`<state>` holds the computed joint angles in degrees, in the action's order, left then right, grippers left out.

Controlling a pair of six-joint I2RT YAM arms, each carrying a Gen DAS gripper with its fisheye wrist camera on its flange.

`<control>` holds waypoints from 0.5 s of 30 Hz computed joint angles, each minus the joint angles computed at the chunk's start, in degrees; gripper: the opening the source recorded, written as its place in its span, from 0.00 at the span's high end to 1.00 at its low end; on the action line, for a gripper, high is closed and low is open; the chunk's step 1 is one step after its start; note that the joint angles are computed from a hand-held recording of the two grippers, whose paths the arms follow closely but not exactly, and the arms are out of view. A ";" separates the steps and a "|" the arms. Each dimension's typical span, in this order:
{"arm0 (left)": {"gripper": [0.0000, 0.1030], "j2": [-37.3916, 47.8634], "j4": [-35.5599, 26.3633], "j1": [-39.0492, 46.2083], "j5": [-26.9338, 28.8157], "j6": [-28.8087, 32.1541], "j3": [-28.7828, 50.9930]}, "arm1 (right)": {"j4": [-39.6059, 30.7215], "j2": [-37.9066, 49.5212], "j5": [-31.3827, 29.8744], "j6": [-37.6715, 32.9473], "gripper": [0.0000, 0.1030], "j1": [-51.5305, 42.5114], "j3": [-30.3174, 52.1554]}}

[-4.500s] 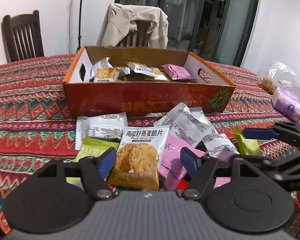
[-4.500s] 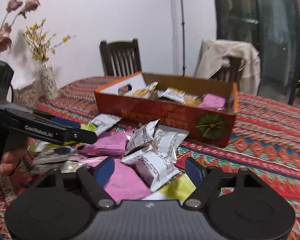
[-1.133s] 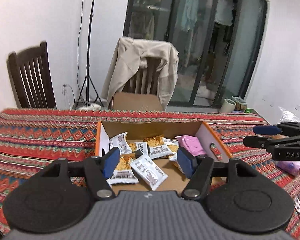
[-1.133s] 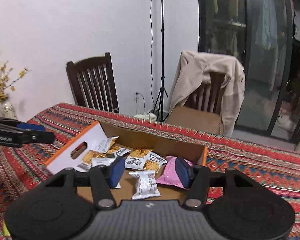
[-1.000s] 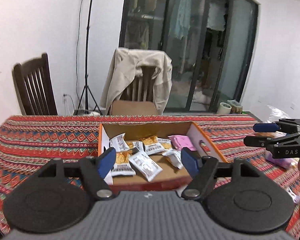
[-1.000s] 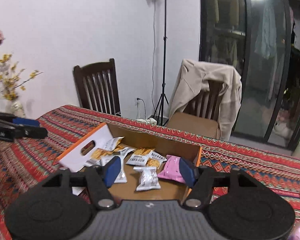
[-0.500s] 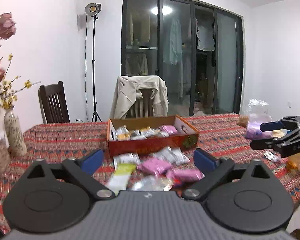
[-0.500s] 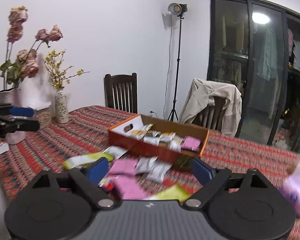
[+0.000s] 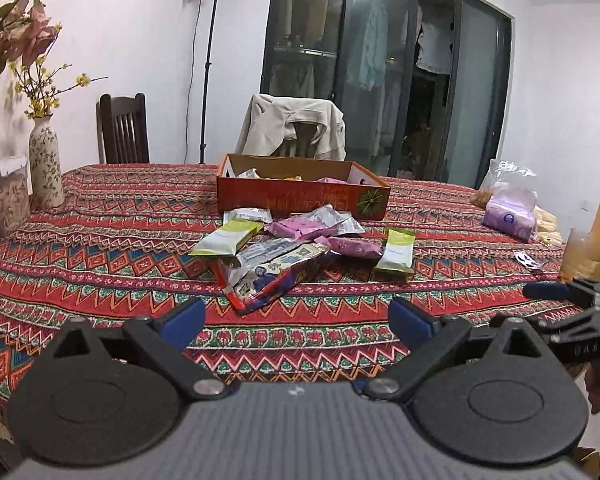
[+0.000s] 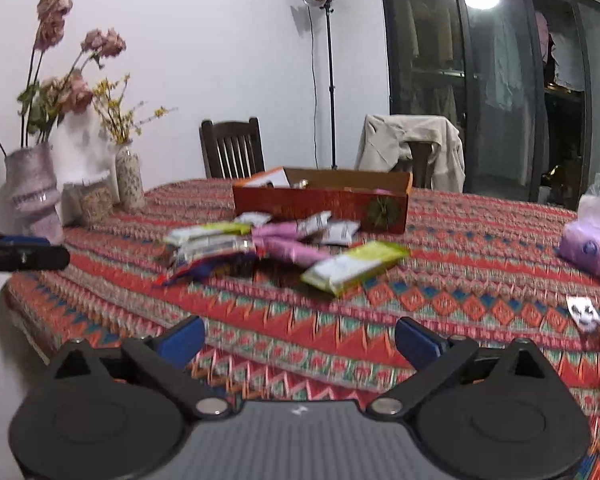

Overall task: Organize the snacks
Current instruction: 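Withdraw both tools from the box back toward the snack pile, then reach both tools toward pink packets in the pile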

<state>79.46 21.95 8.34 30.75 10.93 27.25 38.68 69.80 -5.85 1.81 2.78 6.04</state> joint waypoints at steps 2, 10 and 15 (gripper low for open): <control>0.03 0.83 0.06 -0.25 -0.15 0.01 0.51 | 0.78 0.77 -0.42 0.60 0.01 0.31 -0.59; 0.03 6.61 -0.02 -1.85 -2.43 -1.02 4.67 | 7.70 6.37 1.48 2.47 0.00 1.06 -0.13; 0.03 13.35 -0.89 -2.59 -3.59 -2.11 10.76 | 13.52 15.05 2.39 4.57 0.00 0.14 3.32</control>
